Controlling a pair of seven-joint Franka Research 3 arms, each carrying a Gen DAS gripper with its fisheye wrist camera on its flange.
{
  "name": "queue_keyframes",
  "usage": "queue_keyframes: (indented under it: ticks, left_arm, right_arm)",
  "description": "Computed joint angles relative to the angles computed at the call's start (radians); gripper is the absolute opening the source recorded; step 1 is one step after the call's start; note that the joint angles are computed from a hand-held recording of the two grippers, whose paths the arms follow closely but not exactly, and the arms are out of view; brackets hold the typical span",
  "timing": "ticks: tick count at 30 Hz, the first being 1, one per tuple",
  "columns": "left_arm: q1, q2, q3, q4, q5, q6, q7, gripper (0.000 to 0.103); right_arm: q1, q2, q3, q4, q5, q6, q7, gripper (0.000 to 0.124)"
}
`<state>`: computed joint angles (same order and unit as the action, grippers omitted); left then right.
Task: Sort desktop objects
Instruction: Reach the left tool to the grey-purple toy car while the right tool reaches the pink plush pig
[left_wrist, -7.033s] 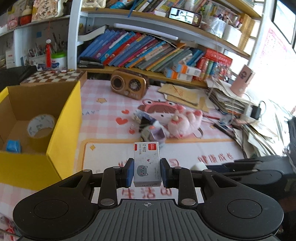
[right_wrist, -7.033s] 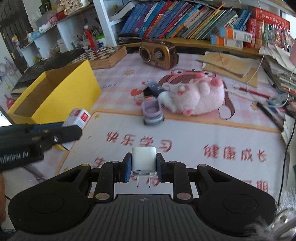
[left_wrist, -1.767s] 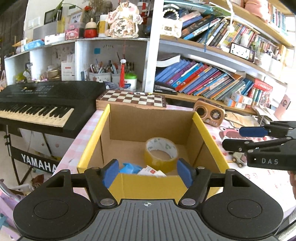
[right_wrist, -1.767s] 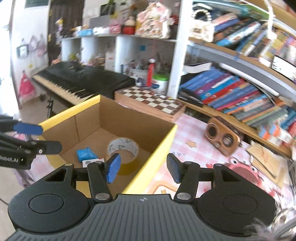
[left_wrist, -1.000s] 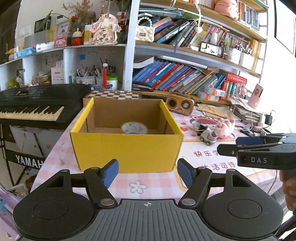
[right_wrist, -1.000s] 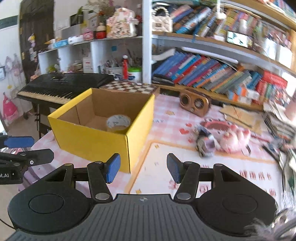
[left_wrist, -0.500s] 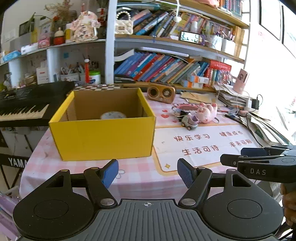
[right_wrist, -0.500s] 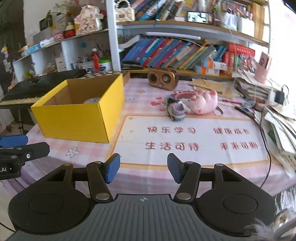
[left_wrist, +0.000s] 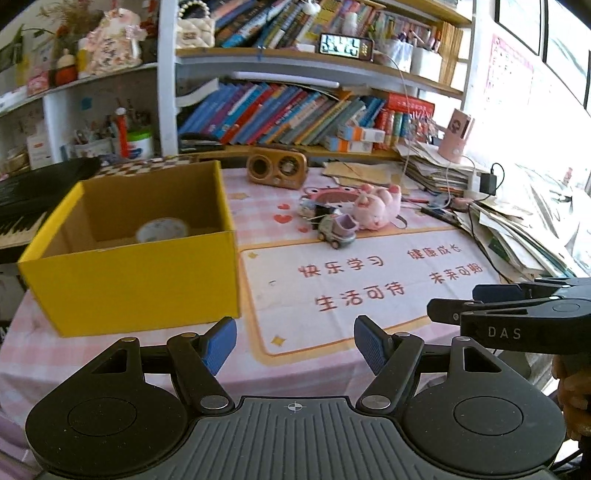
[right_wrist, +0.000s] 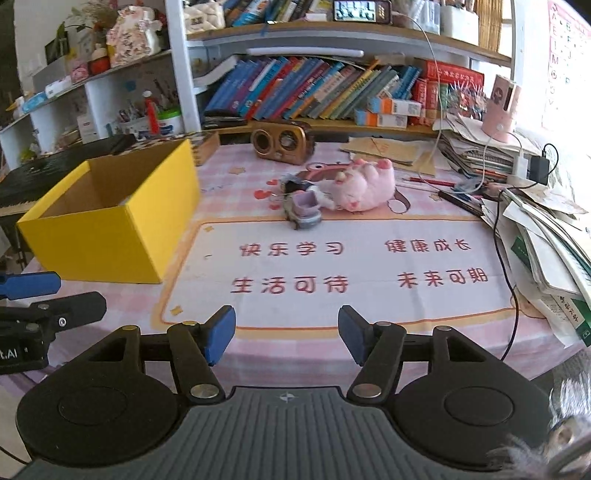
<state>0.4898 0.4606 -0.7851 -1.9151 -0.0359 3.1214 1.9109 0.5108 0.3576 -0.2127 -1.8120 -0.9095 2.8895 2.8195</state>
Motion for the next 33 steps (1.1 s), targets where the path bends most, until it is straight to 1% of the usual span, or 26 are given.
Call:
queue_keyframes:
  ticks: [4,8,14,18,21,25,28,33]
  left_arm:
    - [-0.088,0.036,0.06,0.068,0.012,-0.028,-0.024,0.072]
    - [-0.176,0.075,0.119,0.144,0.008,-0.062,-0.033,0.072]
    - [-0.334,0.141,0.24,0.286,0.002,-0.126,-0.072,0.072]
    - [-0.42,0.177,0.307,0.364,0.01,-0.155,-0.098,0.072]
    - [-0.488,0.203,0.368,0.424,0.026,-0.181,-0.14,0.072]
    - [-0.573,0.238,0.452,0.502,0.062,-0.218,-0.22,0.072]
    - [-0.634,0.275,0.515,0.576,0.101,-0.249,-0.295,0.072]
    - [-0.696,0.343,0.575,0.7,0.161,-0.295,-0.392,0.072]
  right_arm:
    - [-0.036,0.015,0.01,0.017,0.052,0.004,-0.088,0.062]
    - [-0.06,0.03,0.005,0.031,0.124,0.009,-0.173,0.062]
    - [-0.092,0.059,-0.007,0.052,0.249,0.026,-0.309,0.063]
    - [-0.126,0.083,-0.003,0.071,0.361,0.042,-0.42,0.064]
    - [-0.161,0.104,0.018,0.09,0.448,0.049,-0.518,0.066]
    - [-0.219,0.135,0.065,0.122,0.566,0.052,-0.654,0.069]
    - [-0.257,0.163,0.095,0.156,0.643,0.048,-0.742,0.075]
    - [-0.32,0.216,0.151,0.227,0.762,0.03,-0.891,0.076]
